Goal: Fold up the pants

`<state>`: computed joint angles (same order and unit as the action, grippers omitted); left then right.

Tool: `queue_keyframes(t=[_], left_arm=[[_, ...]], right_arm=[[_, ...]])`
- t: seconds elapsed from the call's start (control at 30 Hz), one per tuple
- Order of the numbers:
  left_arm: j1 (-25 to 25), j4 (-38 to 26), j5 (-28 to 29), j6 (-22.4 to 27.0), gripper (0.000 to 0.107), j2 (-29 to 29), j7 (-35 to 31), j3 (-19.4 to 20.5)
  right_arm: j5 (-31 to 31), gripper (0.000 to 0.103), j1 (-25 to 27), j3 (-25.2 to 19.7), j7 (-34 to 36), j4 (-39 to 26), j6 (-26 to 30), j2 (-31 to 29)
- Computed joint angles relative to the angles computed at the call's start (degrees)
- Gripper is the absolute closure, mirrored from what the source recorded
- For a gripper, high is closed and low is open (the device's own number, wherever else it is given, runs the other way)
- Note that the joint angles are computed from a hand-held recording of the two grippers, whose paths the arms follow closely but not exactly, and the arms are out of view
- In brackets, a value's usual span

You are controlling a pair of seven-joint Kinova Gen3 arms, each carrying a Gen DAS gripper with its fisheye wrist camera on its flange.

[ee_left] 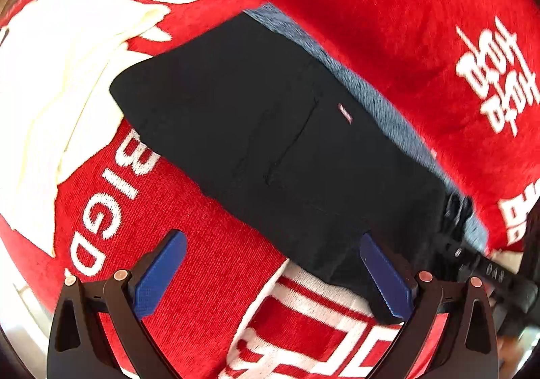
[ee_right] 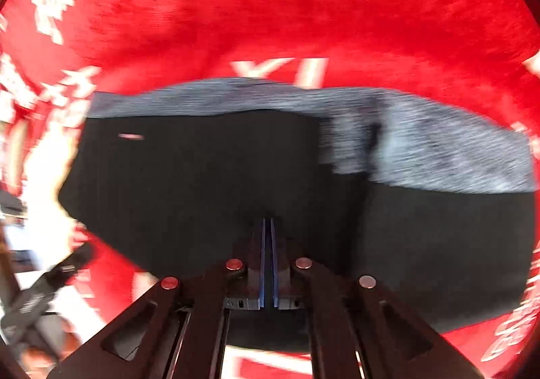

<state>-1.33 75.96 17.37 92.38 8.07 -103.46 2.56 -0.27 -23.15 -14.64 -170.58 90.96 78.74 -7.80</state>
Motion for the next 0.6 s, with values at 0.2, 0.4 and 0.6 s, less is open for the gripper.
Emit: queue_keyframes(t=[0.2,0.4,0.6], left_arm=[[-1.4,-0.9,-0.3,-0.3,0.004,0.9,-1.0,-0.7],[-2.0,-1.4,0.1,-1.9,0.004,2.4,-0.2,-0.7],[-2.0,-1.0,1.4,-4.5,0.004,4.4,2.4,-0.4]], right_arm=[[-0.5,0.067,-1.9,0.8,7.2,-5.0,-3.0,5.0],[1.1,0.066,2.2,1.6,19.9,-12.3,-4.6,13.5],[3.9,0.062,4.2,0.1,33.7,-21.7,-4.5,23.1]])
